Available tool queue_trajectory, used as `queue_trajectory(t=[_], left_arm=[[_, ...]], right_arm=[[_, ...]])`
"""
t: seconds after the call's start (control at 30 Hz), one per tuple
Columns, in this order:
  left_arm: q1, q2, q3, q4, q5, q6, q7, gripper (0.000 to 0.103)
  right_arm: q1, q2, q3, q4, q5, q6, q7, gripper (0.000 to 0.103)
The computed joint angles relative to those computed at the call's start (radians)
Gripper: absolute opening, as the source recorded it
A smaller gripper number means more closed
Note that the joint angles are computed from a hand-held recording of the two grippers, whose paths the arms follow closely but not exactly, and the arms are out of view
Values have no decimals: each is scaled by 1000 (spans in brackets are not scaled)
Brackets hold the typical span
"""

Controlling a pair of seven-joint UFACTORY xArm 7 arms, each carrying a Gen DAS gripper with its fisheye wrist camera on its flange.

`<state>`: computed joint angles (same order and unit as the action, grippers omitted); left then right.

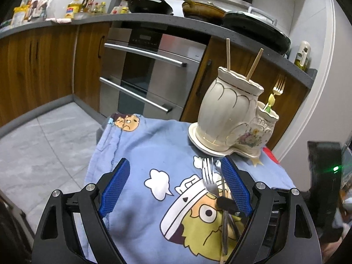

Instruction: Organize utensils

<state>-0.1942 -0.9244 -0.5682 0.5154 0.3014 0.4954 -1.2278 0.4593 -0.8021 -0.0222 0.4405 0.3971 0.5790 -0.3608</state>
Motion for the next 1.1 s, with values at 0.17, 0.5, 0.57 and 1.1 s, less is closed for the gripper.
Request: queue_trajectory(t=[0.17, 0.5, 0.57, 1.1], left_arm=[[-3, -2, 2, -6, -3, -8, -5, 85], [1, -23, 9, -26, -13, -27, -25, 85], [2, -25, 8, -27, -13, -29, -25, 85], [3, -38, 6, -24, -11, -17, -12, 85]], right_arm=[[-26, 16, 69, 0, -57, -40, 56, 27], [-18, 58, 100, 27, -115, -19, 136, 17], [-17, 47, 99, 24, -123, -16, 148, 14], [-47, -147, -53, -17, -38, 136, 60, 5]])
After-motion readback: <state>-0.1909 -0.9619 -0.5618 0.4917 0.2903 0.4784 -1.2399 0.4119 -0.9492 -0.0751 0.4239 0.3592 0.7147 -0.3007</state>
